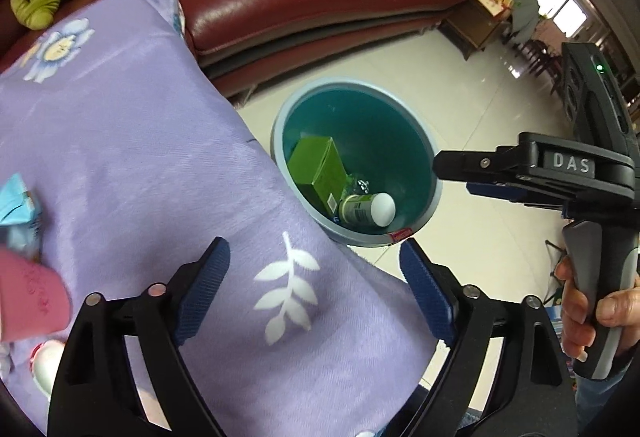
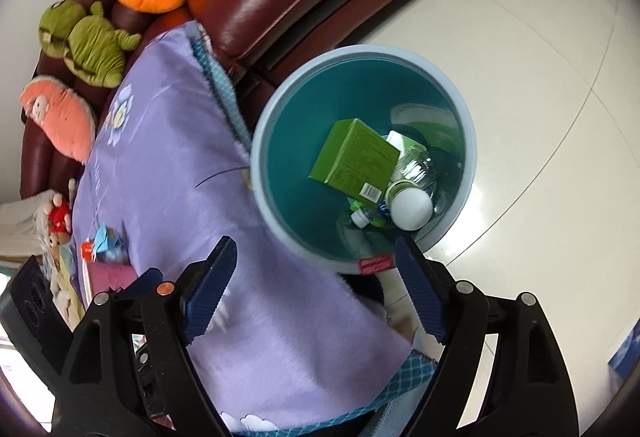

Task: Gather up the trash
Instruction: 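Return to the table and grasp the pink paper cup with the right tool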

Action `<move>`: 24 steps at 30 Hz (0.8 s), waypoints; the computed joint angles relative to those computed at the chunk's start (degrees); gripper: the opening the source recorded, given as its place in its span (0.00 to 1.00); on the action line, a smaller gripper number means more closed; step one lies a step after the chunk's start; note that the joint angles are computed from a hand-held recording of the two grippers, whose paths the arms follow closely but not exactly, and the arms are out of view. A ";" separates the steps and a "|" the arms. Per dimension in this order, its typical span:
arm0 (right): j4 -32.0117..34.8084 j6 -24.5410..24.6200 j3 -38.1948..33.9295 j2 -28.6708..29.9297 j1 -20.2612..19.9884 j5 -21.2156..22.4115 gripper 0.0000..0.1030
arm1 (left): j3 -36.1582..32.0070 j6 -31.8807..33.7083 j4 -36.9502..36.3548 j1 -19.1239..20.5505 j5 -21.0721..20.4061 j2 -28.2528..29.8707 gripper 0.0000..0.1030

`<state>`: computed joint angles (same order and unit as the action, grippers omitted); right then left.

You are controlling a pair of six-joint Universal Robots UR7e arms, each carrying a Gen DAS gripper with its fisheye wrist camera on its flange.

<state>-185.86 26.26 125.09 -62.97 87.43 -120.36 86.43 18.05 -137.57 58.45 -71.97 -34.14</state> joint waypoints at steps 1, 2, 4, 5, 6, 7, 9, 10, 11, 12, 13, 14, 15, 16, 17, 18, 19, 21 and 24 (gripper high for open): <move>0.32 0.04 -0.40 0.35 0.95 -0.65 0.76 | 0.65 0.11 -0.43 0.02 -0.18 -0.73 0.86; 0.64 0.11 -0.83 0.69 1.73 -1.18 0.76 | 1.26 0.25 -0.81 0.10 -0.41 -1.62 0.87; 1.45 0.11 -1.85 1.47 3.51 -2.47 0.76 | 2.67 0.44 -1.71 0.30 -0.74 -3.61 0.88; 1.84 0.06 -2.31 1.84 4.36 -2.96 0.76 | 3.20 0.47 -2.12 0.39 -0.76 -4.34 0.89; 2.28 0.04 -2.85 2.25 5.19 -3.36 0.76 | 3.92 0.44 -2.65 0.51 -0.79 -5.33 0.89; 2.68 0.03 -3.37 2.64 5.83 -3.72 0.77 | 4.55 0.36 -3.03 0.79 -0.87 -6.49 0.89; 3.56 0.10 -4.47 3.63 7.48 -4.90 0.80 | 5.40 0.09 -3.45 1.32 -1.22 -8.23 0.89; 4.34 0.03 -5.43 4.36 8.61 -5.69 0.80 | 5.88 -0.09 -3.72 1.65 -1.37 -9.20 0.89; 4.98 0.03 -6.10 4.84 9.34 -6.09 0.80 | 6.51 -0.43 -4.13 2.17 -1.63 -10.58 0.89; 5.45 0.05 -6.58 5.21 9.96 -6.37 0.80 | 6.80 -0.56 -4.38 2.51 -1.81 -11.38 0.89; 6.33 0.03 -7.58 5.93 10.87 -6.83 0.80 | 7.18 -0.60 -4.71 2.92 -1.95 -12.27 0.89; 7.22 -0.01 -8.67 6.70 11.63 -7.21 0.80 | 7.66 -0.60 -5.23 3.45 -2.01 -13.46 0.89; 8.04 -0.14 -9.69 7.42 12.33 -7.54 0.80 | 7.91 -0.54 -5.64 3.87 -2.02 -14.24 0.89; 9.13 -0.49 -11.07 8.47 13.27 -7.97 0.80 | 8.10 -0.49 -5.98 4.31 -1.93 -15.04 0.90; 10.27 -0.82 -12.41 9.45 14.09 -8.31 0.80 | 8.38 -0.40 -6.57 4.94 -1.79 -16.00 0.91; 11.46 -1.20 -13.81 10.39 14.83 -8.45 0.81 | 8.52 -0.34 -7.06 5.46 -1.63 -16.67 0.91; 12.07 -1.68 -14.81 11.15 15.24 -8.42 0.83 | 8.70 -0.29 -7.85 6.19 -1.26 -17.47 0.92; 14.42 -3.05 -18.07 13.51 16.60 -8.91 0.83 | 8.26 0.09 -8.66 7.42 -0.82 -18.22 0.92; 17.43 -5.17 -22.54 16.90 18.38 -9.50 0.83 | 7.51 0.50 -10.02 9.59 0.69 -19.17 0.92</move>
